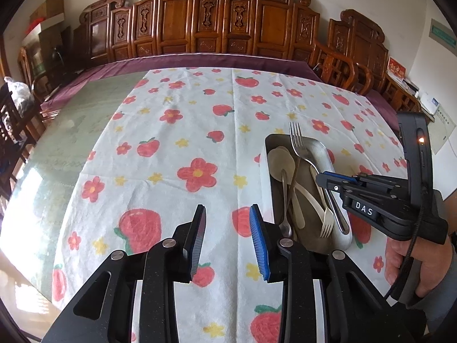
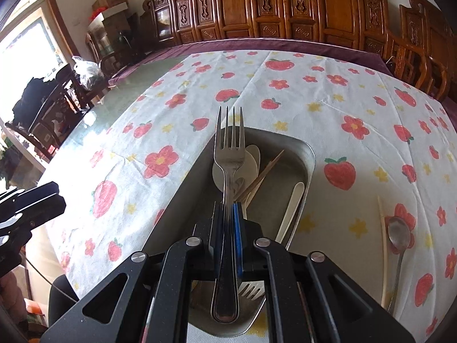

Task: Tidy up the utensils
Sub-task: 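Lower the metal fork into the tray and open the right gripper, then move the open right gripper onto the remaining metal spoon handle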

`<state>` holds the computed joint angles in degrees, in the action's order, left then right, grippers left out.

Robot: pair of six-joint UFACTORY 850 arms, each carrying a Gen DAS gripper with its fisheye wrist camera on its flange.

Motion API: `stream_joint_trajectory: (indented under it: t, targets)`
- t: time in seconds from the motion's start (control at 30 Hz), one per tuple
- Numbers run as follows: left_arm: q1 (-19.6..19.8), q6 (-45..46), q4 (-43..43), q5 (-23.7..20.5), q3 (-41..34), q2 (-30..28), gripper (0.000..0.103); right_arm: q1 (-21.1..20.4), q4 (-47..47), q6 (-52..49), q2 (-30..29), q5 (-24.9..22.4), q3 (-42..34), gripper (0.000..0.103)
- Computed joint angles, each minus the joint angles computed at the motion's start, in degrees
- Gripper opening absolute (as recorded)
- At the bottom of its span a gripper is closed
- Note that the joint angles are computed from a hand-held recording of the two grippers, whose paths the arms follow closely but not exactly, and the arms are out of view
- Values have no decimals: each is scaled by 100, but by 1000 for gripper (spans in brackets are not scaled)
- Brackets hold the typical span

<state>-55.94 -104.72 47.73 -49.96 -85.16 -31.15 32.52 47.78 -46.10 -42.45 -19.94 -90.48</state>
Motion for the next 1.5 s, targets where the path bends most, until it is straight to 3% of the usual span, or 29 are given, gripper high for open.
stream_joint_trajectory:
  t: [0.47, 0.63, 0.93, 1.0, 1.17, 1.27, 1.33, 1.4, 1.5]
  targets:
    - [-20, 31, -70, -60, 24, 17, 30, 79, -1883, 2044, -402, 143, -369, 9]
    - [-42, 34, -59, -86, 18, 20, 30, 34, -2014, 2175, -450, 77, -451, 9]
    - [-68, 184, -144, -177, -191, -121, 30, -90, 238, -408, 158, 297, 267, 10]
    - [-85, 218, -146, -216, -306, -199, 38, -157, 816, -1076, 366, 316, 516, 10]
    - [-104, 331, -168, -214, -576, -393, 39, -413, 2032, -2509, 911, 290, 1210, 10]
    - [-130, 381, -114, -228, -765, -529, 54, -598, 2446, -3041, 1164, 309, 1573, 10]
    - [-137, 476, -127, -212, -926, -644, 54, -729, 2647, -3323, 1285, 362, 1766, 10]
    - [-142, 577, -156, -206, -1100, -766, 68, -877, 2802, -3559, 1394, 411, 1947, 11]
    - [-171, 644, -103, -225, -1353, -943, 79, -1091, 2939, -3797, 1472, 501, 2133, 15]
